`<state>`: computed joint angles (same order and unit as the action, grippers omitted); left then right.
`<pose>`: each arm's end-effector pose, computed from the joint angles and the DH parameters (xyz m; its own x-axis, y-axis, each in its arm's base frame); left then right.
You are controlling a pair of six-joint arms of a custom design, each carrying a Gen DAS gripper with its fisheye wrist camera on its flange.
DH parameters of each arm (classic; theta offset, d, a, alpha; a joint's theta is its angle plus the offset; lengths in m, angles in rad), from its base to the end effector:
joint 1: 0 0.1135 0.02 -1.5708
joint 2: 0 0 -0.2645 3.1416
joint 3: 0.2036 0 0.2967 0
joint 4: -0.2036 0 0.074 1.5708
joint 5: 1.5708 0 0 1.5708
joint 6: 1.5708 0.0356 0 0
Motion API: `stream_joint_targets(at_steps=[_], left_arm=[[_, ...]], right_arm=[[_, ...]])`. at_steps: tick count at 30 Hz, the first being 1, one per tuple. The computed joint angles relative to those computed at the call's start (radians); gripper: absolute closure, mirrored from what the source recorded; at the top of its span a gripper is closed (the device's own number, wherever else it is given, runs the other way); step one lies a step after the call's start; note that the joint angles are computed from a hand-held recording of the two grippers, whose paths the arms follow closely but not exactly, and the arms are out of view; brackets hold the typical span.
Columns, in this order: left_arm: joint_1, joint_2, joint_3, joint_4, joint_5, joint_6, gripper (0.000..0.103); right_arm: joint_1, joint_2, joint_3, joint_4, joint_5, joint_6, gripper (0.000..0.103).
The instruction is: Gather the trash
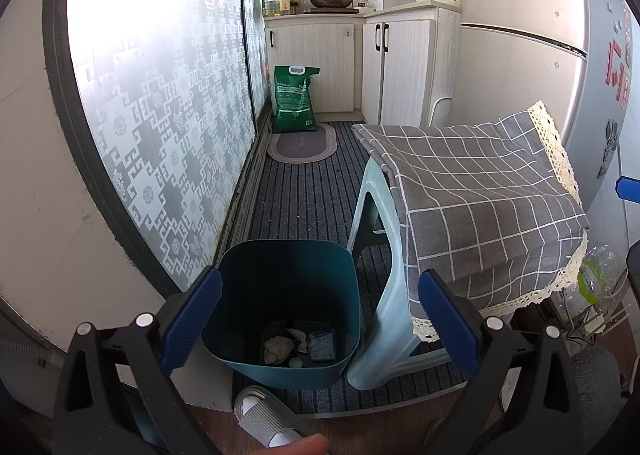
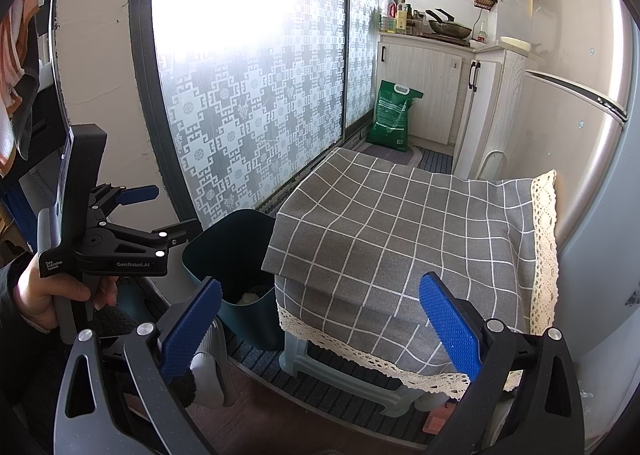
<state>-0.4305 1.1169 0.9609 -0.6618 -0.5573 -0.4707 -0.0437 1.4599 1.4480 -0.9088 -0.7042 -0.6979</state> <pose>0.2547 -0.0963 0.2893 -0.6025 -0.1468 -0.7845 -0.2780 0.9600 0.0338 0.3439 0.0080 0.3524 -0.3792 -0.4736 -0.7949 -0.7855 0.6189 0.0059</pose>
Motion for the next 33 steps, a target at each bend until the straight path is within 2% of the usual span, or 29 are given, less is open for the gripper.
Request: stream_joint_targets(at_steps=[33], left_arm=[[-0.008,-0.009,-0.006,0.005,-0.014,-0.01,0.003]], right_arm=[[-0.002,-0.004,-0.009,0.001,-0.001,-0.006,0.003]])
